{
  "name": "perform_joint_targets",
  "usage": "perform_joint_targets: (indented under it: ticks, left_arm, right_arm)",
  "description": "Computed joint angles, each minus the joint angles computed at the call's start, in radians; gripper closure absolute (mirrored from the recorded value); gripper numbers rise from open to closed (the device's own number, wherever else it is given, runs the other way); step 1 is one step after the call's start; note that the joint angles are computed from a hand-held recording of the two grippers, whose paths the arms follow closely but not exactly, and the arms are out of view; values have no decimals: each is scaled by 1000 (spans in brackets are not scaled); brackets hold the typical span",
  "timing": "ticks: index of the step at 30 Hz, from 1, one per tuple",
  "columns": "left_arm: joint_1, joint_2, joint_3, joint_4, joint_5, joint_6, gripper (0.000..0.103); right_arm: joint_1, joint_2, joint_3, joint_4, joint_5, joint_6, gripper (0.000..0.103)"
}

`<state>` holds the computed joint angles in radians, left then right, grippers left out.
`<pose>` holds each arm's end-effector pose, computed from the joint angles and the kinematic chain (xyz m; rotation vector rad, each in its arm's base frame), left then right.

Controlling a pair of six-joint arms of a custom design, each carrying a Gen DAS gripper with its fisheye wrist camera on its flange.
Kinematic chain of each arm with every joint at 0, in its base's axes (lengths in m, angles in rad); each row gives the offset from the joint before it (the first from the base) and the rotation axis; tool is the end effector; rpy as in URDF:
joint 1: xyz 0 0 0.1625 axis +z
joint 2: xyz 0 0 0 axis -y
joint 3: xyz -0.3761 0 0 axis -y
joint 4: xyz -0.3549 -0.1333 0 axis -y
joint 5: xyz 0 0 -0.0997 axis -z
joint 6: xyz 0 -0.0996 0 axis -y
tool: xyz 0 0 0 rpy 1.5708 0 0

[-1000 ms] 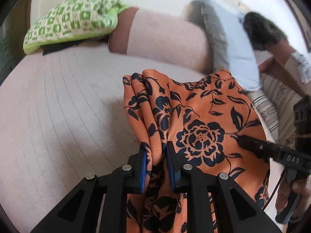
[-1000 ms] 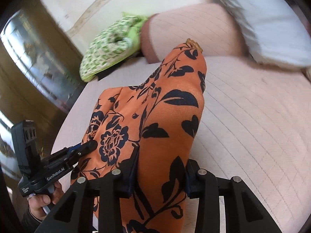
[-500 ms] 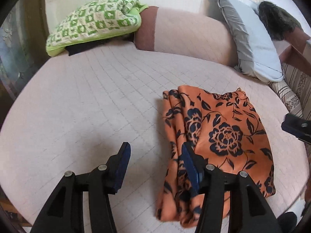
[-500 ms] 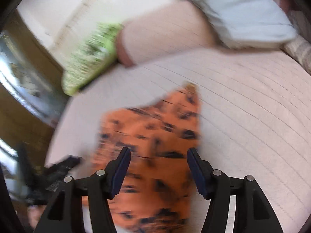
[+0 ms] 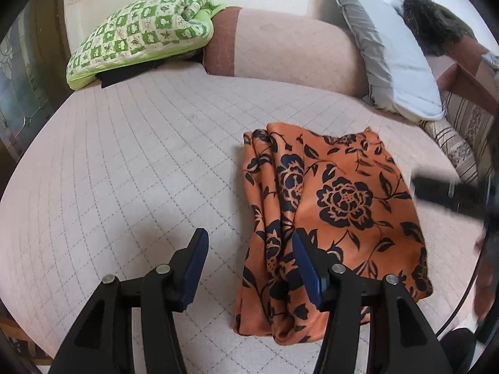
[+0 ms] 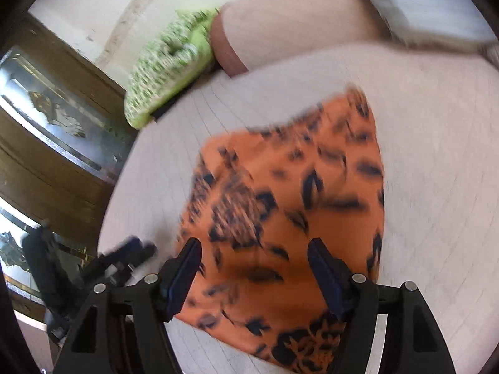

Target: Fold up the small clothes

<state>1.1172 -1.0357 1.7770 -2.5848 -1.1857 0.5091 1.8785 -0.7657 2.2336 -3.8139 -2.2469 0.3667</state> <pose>-0.0983 -0.5911 0.1843 1.1984 2.4520 -0.3594 0.1988 -0.3913 0.0844 -0.4288 -2.4676 1.2435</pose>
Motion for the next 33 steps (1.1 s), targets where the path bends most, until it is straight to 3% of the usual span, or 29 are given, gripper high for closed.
perform_joint_targets:
  ticks: [2, 5, 7, 8, 10, 17, 20, 23, 26, 28, 30, 33]
  left_arm:
    - [2, 22, -7, 12, 24, -4, 45]
    - [7, 48, -12, 19, 58, -9, 45]
    - [8, 58, -12, 11, 68, -6, 45]
    - [8, 59, -14, 13, 68, -5, 45]
    - [5, 59, -16, 12, 73, -2, 45]
    - [-2, 33, 1, 14, 76, -11, 45]
    - [-6, 9, 27, 1, 79, -9, 45]
    - [-9, -1, 43, -2, 85, -13, 45]
    - [-8, -8, 55, 12, 97, -11, 44]
    - [-11, -25, 72, 3, 102, -6, 44]
    - [-12, -49, 83, 14, 85, -18, 44]
    - [-18, -98, 121, 11, 65, -24, 38]
  right_arm:
    - [-11, -13, -31, -1, 0, -26, 29]
    - [-81, -25, -64, 12, 40, -65, 29]
    - [-133, -28, -94, 112, 45, -25, 27]
    - [-191, -22, -92, 142, 100, 23, 27]
    - [-205, -19, -90, 97, 123, 12, 27]
    - [-45, -14, -77, 81, -8, -16, 27]
    - [15, 10, -46, 63, -13, 13, 27]
    - [22, 56, -48, 60, -16, 30, 26]
    - [-57, 83, -40, 70, 55, 58, 25]
    - [-35, 74, -44, 64, 39, 87, 25]
    - [18, 68, -60, 62, -21, 83, 25]
    - [122, 113, -127, 87, -192, 72, 25]
